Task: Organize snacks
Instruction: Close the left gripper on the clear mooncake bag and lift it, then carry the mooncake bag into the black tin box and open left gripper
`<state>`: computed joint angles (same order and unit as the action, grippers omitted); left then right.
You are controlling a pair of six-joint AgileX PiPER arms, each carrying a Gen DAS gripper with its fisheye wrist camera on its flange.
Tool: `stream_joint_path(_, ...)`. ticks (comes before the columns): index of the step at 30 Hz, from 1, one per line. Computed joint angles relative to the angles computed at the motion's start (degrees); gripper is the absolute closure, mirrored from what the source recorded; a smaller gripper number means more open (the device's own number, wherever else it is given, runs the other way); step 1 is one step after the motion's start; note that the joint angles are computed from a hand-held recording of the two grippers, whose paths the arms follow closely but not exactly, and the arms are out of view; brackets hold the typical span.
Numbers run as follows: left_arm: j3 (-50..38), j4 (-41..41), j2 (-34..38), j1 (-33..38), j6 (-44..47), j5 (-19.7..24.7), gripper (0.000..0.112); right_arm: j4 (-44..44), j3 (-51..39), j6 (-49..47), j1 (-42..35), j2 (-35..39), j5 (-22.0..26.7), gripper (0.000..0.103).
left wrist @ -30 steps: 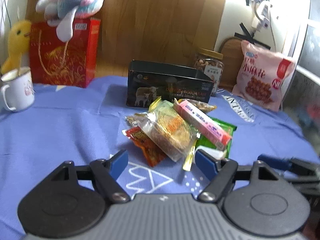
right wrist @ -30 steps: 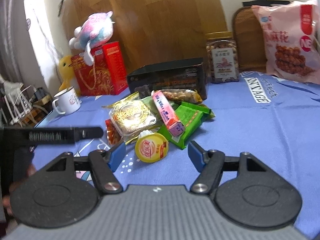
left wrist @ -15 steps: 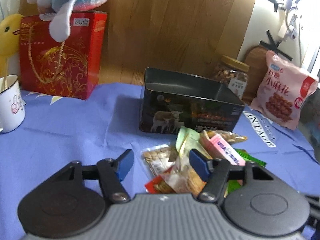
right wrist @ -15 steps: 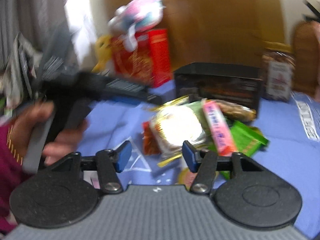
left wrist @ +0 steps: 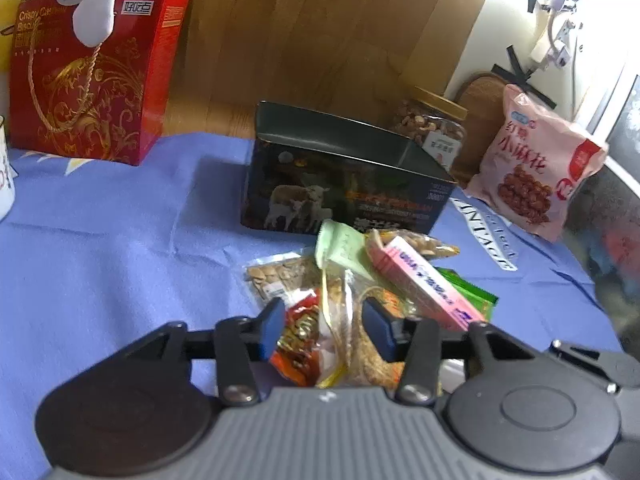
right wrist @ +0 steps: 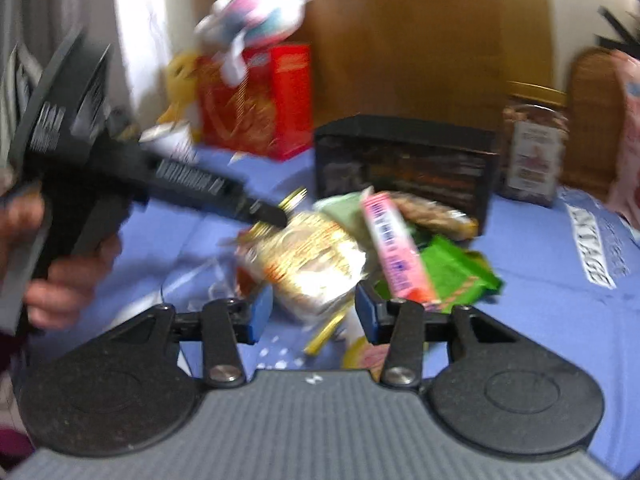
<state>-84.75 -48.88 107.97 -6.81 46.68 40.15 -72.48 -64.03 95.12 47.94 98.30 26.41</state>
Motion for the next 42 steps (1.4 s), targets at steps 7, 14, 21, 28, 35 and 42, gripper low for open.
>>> stream_joint_path(7, 1.07, -3.83, 0.15, 0.37, 5.49, 0.45, 0.097, 6.07, -8.87, -18.87, 2.00, 8.85, 8.38, 0.045)
stream_joint_path(14, 9.83, -7.22, -4.74, 6.50, 10.26, 2.65, 0.108, 10.29, -3.34, -16.25, -2.98, 4.15, -5.80, 0.062)
stream_joint_path(21, 13.59, -10.62, -6.71, 13.69, 12.98, 9.57, 0.070, 6.74, 1.42, -14.13, 0.23, 0.30, -9.06, 0.056)
stream_joint_path(28, 7.79, -10.75, -1.75, 15.07, 8.95, 18.72, 0.052, 8.99, 1.26, -15.16, 0.28, 0.21, -8.85, 0.041)
stream_joint_path(35, 7.15, -8.63, 0.38, 12.65, 7.70, 19.00, 0.076, 7.27, 0.41, -13.98, 1.08, 1.81, -8.75, 0.041)
stream_joint_path(42, 8.82, -11.36, -2.60, 13.58, 11.38, 20.07, 0.085, 6.69, 2.29, -8.98, -2.23, -0.74, -15.61, 0.061)
